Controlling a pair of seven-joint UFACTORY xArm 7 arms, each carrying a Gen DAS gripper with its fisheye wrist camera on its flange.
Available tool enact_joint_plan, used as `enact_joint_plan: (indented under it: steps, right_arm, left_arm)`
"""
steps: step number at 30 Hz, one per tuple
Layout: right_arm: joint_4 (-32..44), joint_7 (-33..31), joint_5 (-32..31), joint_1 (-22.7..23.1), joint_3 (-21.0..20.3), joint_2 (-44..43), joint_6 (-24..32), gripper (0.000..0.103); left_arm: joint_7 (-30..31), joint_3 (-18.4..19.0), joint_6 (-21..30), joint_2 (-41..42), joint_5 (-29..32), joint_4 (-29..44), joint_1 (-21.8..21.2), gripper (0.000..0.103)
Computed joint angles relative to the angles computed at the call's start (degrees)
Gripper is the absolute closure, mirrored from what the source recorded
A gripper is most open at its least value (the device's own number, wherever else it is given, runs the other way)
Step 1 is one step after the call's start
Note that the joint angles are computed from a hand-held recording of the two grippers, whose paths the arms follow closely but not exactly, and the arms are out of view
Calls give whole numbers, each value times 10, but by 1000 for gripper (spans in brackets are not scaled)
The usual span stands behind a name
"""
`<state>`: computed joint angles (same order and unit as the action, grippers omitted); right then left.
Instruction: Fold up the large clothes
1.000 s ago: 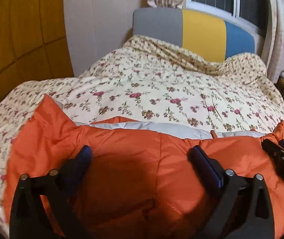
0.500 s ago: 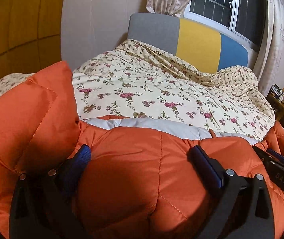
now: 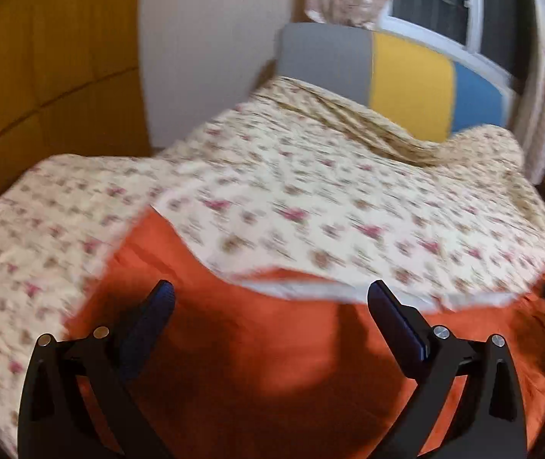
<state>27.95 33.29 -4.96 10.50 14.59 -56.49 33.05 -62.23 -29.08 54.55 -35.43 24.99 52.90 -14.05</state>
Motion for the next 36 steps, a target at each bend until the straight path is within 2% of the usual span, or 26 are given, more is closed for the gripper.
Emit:
enact_joint_plan:
  steps: [2, 4, 5, 7, 10, 12, 16, 17, 20, 24, 30, 32, 33, 34, 35, 36]
  right_arm:
    - [-10, -8, 13, 1, -29, 18, 11, 25]
    - [-35, -13, 36, 12, -56, 23, -4, 22]
    - [-52, -17, 48, 18, -69, 18, -24, 18]
    - [-73, -22, 77, 31, -95, 22, -50, 13]
    - [-81, -15, 80, 18, -74, 22, -61, 13]
    - [-77, -6, 70, 6, -54, 24, -59, 13]
    - [-72, 4, 56, -4, -42, 19, -43, 13]
    - [-71, 8, 51, -7, -36, 17, -37, 13]
    - [-49, 34, 26, -24, -5, -22, 33, 13]
    - [-64, 63, 43, 22, 2, -147, 95, 13]
    - [-58, 113, 77, 98, 67, -276, 211, 13]
    - [-49, 134, 91, 122, 98, -297, 230, 20]
    - [-46, 140, 97, 132, 110, -300, 232, 28]
    - [-44, 144, 104, 144, 120, -299, 226, 40]
    - [-43, 144, 114, 163, 132, -294, 214, 60]
    - [-38, 143, 117, 174, 142, -281, 210, 67]
  left_arm:
    - [13, -2, 38, 14, 20, 7, 18, 3]
    - [21, 5, 48, 26, 31, -3, 20, 3]
    - [26, 18, 30, 24, 29, -23, 12, 3]
    - [10, 53, -41, -3, 7, -77, -5, 3]
    - [-2, 64, -86, -20, -11, -112, 0, 3]
    - [1, 65, -100, -19, -21, -120, 3, 3]
    - [9, 72, -118, -12, -47, -125, 4, 3]
    - [10, 69, -115, -12, -49, -123, 5, 3]
    - [34, 77, -80, -30, -69, -114, -9, 3]
    - [-5, 54, -47, -144, -104, -145, -26, 3]
    - [-83, 14, 49, -334, -188, -207, -75, 3]
    - [-111, -8, 76, -403, -211, -229, -96, 3]
    - [-120, -18, 90, -426, -221, -233, -104, 3]
    - [-127, -26, 105, -442, -229, -233, -109, 3]
    - [-135, -34, 123, -460, -241, -234, -117, 3]
    - [-141, -39, 134, -477, -252, -237, -124, 9]
